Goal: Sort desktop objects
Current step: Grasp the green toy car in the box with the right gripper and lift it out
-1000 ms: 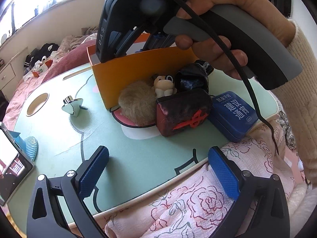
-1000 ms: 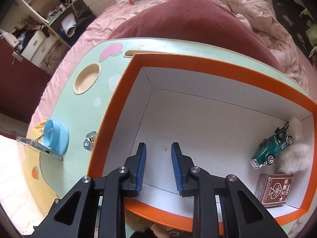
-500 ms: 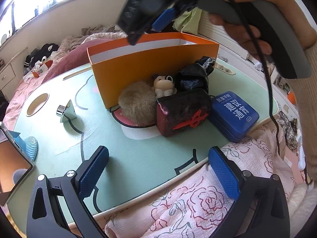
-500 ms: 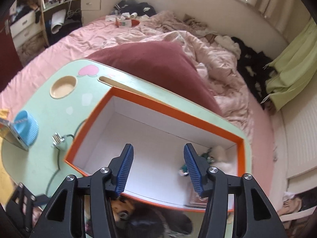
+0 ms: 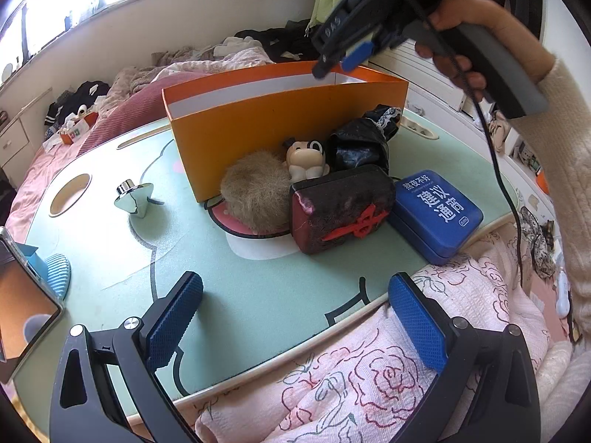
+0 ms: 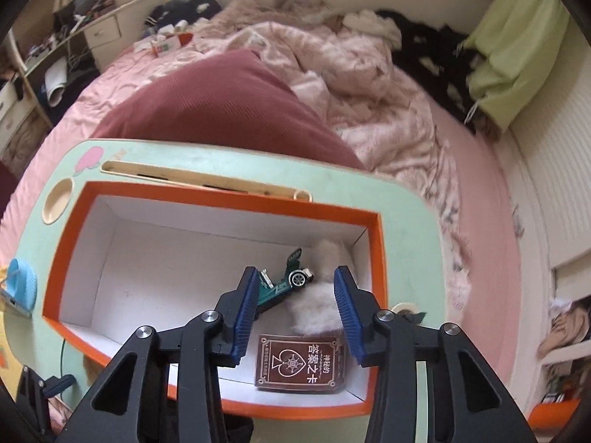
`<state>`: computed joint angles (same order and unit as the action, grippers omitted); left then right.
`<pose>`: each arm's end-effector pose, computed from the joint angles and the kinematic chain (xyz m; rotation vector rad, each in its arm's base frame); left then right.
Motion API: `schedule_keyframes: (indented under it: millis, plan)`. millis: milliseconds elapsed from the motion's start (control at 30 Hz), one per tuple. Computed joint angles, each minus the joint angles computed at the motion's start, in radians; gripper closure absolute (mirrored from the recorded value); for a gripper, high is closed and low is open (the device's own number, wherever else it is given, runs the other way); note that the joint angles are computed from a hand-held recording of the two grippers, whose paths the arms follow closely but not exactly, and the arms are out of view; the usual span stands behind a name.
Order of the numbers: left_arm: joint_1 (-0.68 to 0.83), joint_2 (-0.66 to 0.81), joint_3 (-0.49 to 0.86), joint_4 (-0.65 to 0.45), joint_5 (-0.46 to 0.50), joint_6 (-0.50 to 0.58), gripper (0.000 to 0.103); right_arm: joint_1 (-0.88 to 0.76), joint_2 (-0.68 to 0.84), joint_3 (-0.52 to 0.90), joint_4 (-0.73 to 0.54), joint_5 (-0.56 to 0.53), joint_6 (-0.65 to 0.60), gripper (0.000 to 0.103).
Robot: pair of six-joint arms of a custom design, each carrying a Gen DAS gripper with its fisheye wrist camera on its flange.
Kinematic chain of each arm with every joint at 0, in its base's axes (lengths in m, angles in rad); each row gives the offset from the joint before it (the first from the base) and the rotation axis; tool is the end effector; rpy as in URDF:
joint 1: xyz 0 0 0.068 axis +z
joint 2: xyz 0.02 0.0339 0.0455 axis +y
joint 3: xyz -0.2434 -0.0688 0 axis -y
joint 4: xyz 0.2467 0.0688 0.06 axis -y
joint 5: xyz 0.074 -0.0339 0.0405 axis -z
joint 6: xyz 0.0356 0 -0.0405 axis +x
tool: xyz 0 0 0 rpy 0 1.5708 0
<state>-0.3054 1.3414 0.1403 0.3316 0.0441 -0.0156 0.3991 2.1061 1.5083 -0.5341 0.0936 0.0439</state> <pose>0.1716 -0.0557 0.0585 0.3732 2.4204 -0.1965 0.3960 0.1634 0.1345 -0.4481 2.6560 0.0089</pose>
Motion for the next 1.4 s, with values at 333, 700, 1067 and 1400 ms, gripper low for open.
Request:
schedule_keyframes:
  millis: [333,700,1067,1400]
  plan:
    - [-0.014,-0.025,-0.001,-0.021,-0.009,-0.009,0.003,-0.03,0.137,0.184,-0.158,-0.187,0.071,0.06]
    - [-0.054,-0.028,0.0,-0.024,-0.034,-0.038,0.003,0.038,0.212,0.206,-0.123,-0.077,0.067,0.078]
    - [-0.062,-0.04,-0.008,-0.027,-0.038,-0.043,0.002,-0.053,-0.155,-0.225,0.237,-0.284,0.097,0.081]
    - [-0.063,-0.052,-0.015,-0.031,-0.037,-0.044,0.002,-0.099,-0.669,-0.696,0.313,-0.398,0.032,0.081]
